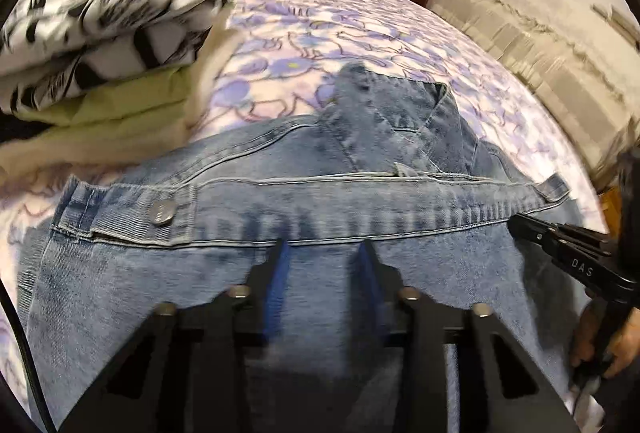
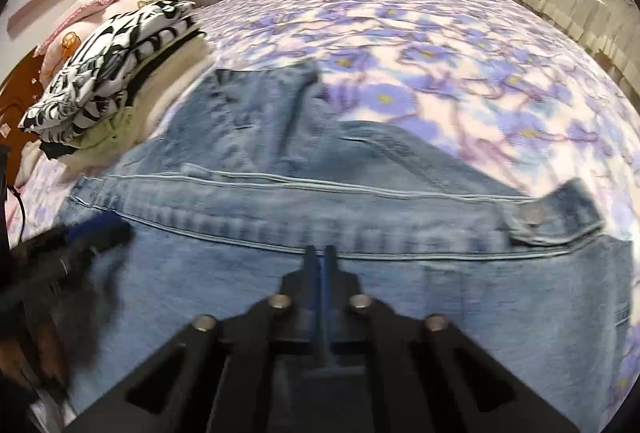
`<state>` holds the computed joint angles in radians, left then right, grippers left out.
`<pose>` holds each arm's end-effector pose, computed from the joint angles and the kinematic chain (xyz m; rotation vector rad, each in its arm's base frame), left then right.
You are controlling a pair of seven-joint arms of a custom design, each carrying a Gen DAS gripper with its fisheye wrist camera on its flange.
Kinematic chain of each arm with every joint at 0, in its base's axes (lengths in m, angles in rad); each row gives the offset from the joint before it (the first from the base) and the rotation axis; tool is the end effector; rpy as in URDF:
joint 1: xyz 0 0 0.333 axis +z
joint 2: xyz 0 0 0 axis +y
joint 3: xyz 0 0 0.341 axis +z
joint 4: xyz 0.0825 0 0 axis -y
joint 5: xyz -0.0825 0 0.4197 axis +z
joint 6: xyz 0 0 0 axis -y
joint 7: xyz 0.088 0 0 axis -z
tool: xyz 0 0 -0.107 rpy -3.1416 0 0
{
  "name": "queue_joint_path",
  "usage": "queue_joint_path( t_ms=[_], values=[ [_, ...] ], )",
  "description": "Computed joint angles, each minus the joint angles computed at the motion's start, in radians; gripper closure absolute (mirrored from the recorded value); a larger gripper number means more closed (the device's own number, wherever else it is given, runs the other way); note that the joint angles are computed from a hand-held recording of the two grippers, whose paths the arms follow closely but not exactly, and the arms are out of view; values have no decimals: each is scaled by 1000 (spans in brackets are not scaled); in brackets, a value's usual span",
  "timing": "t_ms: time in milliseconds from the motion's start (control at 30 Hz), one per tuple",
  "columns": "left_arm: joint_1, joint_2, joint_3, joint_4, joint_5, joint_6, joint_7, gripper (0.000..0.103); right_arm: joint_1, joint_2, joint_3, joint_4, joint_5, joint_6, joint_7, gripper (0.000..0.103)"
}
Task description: Fold large clothes
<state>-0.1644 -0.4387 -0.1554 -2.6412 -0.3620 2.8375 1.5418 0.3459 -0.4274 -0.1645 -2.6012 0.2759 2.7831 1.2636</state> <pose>0.4324 -0.1256 0.4577 -1.9719 1.9471 -0.8622 0.4547 0.0686 0.4652 -2.0125 1.5585 -0.3729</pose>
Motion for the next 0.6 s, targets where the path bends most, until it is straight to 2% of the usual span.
queue_joint_path(
  t_ms=[33, 67, 100, 133, 167, 200, 233, 267, 300, 333, 367, 433, 533, 600],
  values=[
    [-29, -7, 45, -5, -12, -10, 31, 83, -44, 0, 27, -4, -46, 7, 30, 103],
    [-41, -19, 69, -11, -51, -21, 81, 84, -83, -3, 31, -8, -88, 8, 38, 103],
    [-20, -38, 58, -25, -47, -24, 88, 84, -88, -7, 13, -4, -72, -7, 10, 103],
    [35, -55, 16, -36, 8, -29, 44, 83, -127, -4, 26, -10, -127, 10, 45, 103],
    [67, -73, 6, -51, 38, -38, 31, 81, -147, -14, 7, -16, -147, 11, 36, 103],
    [63, -83, 24, -63, 30, -40, 43, 81, -162, -22, -8, -21, -155, 11, 32, 103],
    [78, -100, 36, -78, 32, -50, 42, 81, -209, -23, 9, -27, -221, 19, 87, 103],
    [84, -114, 48, -91, 29, -53, 48, 81, -221, -22, -8, -26, -233, 16, 89, 103],
    [76, -125, 80, -104, 9, -48, 71, 81, -198, -28, -52, -23, -174, -2, 37, 103],
    [84, -130, 84, -110, 4, -47, 76, 81, -166, -34, -99, -18, -110, -24, -10, 103],
    [99, -133, 81, -111, 10, -49, 77, 81, -163, -37, -110, -16, -102, -37, -10, 103],
    [111, -137, 76, -112, 10, -56, 79, 81, -229, -39, -43, -25, -161, -20, 39, 103],
    [151, -132, 30, -93, 51, -86, 41, 81, -250, -42, -17, -19, -185, -43, 85, 100],
    [181, -147, -2, -80, 89, -138, -6, 74, -270, -52, 10, -3, -209, -86, 137, 98]
  ],
)
